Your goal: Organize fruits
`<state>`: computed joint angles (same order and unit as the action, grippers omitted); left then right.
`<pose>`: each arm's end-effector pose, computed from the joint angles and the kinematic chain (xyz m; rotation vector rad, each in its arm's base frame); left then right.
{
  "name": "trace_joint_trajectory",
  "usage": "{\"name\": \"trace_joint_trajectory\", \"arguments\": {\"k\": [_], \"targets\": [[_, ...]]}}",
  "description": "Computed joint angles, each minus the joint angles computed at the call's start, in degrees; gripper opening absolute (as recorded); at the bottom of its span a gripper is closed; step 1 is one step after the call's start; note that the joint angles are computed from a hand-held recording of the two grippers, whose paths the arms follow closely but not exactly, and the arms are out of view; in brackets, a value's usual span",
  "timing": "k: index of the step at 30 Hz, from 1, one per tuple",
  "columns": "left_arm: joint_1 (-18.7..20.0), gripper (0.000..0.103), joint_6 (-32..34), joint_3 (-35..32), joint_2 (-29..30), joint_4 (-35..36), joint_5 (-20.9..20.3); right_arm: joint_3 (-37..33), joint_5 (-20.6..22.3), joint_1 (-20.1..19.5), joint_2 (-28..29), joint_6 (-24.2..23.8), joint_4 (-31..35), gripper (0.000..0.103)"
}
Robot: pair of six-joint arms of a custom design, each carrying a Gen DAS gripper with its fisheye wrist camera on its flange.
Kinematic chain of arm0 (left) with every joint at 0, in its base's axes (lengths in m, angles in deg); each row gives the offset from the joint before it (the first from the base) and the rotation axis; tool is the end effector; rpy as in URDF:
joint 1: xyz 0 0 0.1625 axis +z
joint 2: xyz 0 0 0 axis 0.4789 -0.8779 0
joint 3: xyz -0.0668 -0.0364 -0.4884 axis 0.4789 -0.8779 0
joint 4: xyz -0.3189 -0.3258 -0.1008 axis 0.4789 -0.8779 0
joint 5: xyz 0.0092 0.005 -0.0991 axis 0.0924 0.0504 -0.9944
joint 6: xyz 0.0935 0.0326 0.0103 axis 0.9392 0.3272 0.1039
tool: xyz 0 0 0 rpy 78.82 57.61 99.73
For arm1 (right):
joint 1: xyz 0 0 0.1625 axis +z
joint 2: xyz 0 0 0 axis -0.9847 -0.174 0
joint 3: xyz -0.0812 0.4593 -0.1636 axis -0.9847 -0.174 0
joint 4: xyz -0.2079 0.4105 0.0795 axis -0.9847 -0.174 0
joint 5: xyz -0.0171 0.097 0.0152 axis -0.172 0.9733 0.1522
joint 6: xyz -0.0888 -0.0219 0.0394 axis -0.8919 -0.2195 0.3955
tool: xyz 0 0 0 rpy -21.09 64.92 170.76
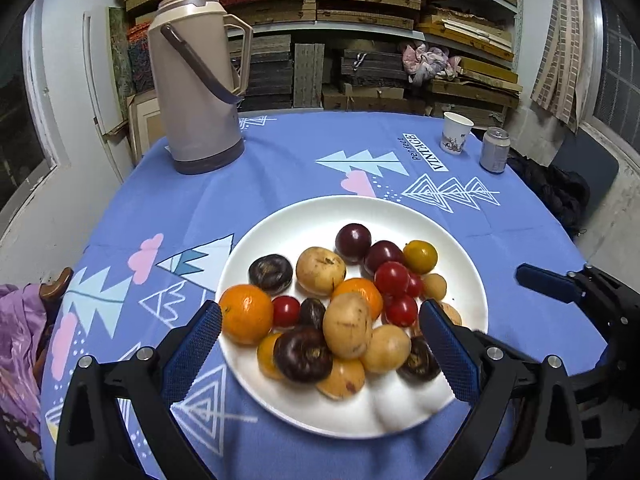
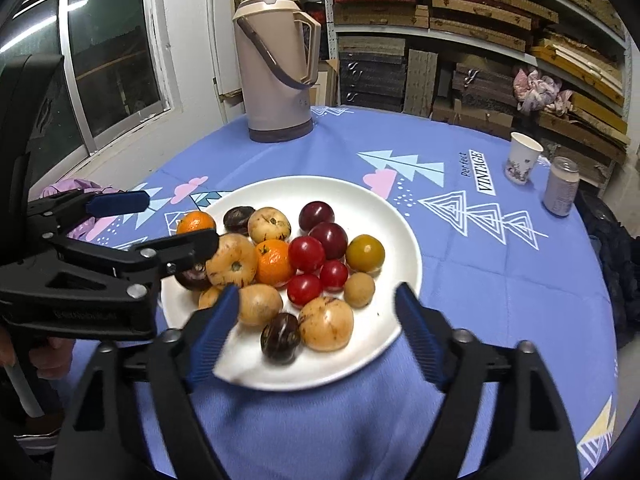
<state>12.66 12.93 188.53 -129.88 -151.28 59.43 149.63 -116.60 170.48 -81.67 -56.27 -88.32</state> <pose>-0.2749 -0.5420 0.0674 0.0893 2.0852 -1.0101 0.1334 -0.6027 0.1835 1.3126 -2.4681 0.6071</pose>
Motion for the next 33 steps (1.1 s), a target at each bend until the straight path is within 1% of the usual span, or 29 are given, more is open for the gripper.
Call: {"name": "trace_joint_trajectory", "arguments": {"k": [1, 2, 4, 5, 8, 19, 27, 33], "targets": [[-0.40, 0.099, -1.54, 0.17, -0.22, 1.75, 0.20, 0.37, -0.12, -0.09, -0.25, -0.04, -0.40, 0.092], [-0.79, 0.099, -2.41, 0.40, -0.34, 2.67, 0.41, 1.01, -0.51, -0.15, -0.55, 0.03, -1.18, 0.095], [-1.73, 0.099, -4.12, 0.85, -0.39, 4.48, 1.17, 1.96, -0.96, -0.26, -1.05, -0.15, -1.90, 0.095], [-2.10, 0.099, -4.91, 1.07, -0.50, 5.22, 1.43, 2.52, -1.24, -0.34, -1.33, -0.27, -2.26, 0.098], [-3.14, 0.099, -8.13, 1.76, -1.15, 8.06, 1.49, 4.01, -2.55, -0.47, -1.75, -0.57, -4.10, 0.098], [-5.45, 0.099, -17.42, 3.67, -2.89, 15.62, 1.40, 7.56, -3.45, -1.27, -3.89, -1.32, -7.31, 0.098], [-6.60, 0.099, -21.05, 4.93, -3.35, 17.88, 0.88, 8.71, -3.46, -1.71, -4.72, -1.80, -8.06, 0.098], [-6.90, 0.099, -21.92, 5.32, -3.38, 18.15, 0.28, 8.96, -3.35, -1.86, -4.96, -1.75, -7.91, 0.098]]}}
